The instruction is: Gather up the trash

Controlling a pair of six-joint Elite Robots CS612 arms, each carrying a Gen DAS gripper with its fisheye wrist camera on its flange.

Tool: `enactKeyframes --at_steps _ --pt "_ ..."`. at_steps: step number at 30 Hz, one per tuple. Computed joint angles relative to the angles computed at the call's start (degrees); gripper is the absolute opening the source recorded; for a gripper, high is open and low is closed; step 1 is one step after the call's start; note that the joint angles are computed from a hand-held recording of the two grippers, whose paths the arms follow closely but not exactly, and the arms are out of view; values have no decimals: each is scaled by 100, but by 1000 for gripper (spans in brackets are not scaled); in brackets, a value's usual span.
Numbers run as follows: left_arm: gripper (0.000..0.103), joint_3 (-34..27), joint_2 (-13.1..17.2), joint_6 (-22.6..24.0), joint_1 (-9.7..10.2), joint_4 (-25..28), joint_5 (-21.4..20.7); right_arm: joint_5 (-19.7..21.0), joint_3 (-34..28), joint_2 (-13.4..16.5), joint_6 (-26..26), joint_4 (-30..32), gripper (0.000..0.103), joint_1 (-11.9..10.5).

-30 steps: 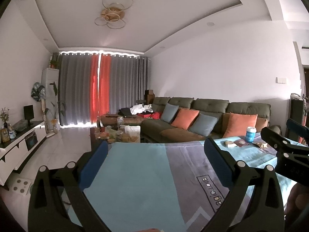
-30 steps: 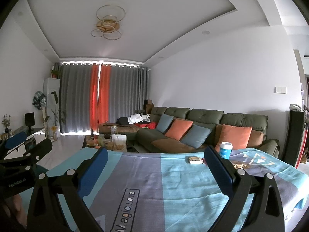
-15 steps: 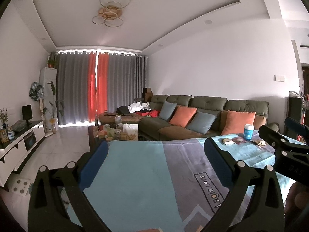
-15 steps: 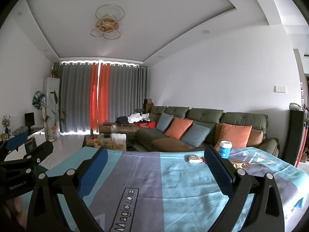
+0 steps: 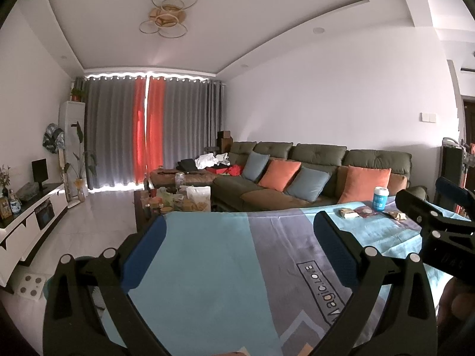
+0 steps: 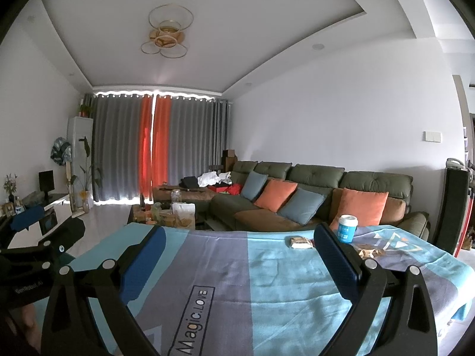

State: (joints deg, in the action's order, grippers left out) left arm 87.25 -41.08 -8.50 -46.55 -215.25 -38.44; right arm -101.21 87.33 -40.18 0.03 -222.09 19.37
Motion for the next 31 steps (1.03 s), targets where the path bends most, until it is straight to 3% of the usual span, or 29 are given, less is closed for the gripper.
enactKeyframes --at_steps 24,28,31 --pt "98 117 -26 -175 30 119 -162 27 -68 30 40 206 96 -37" --pt "98 78 -33 -131 104 304 -282 -86 -146 48 36 308 96 -149" --pt "98 -9 -48 -207 219 602 -418 -2 -204 0 223 620 96 -362"
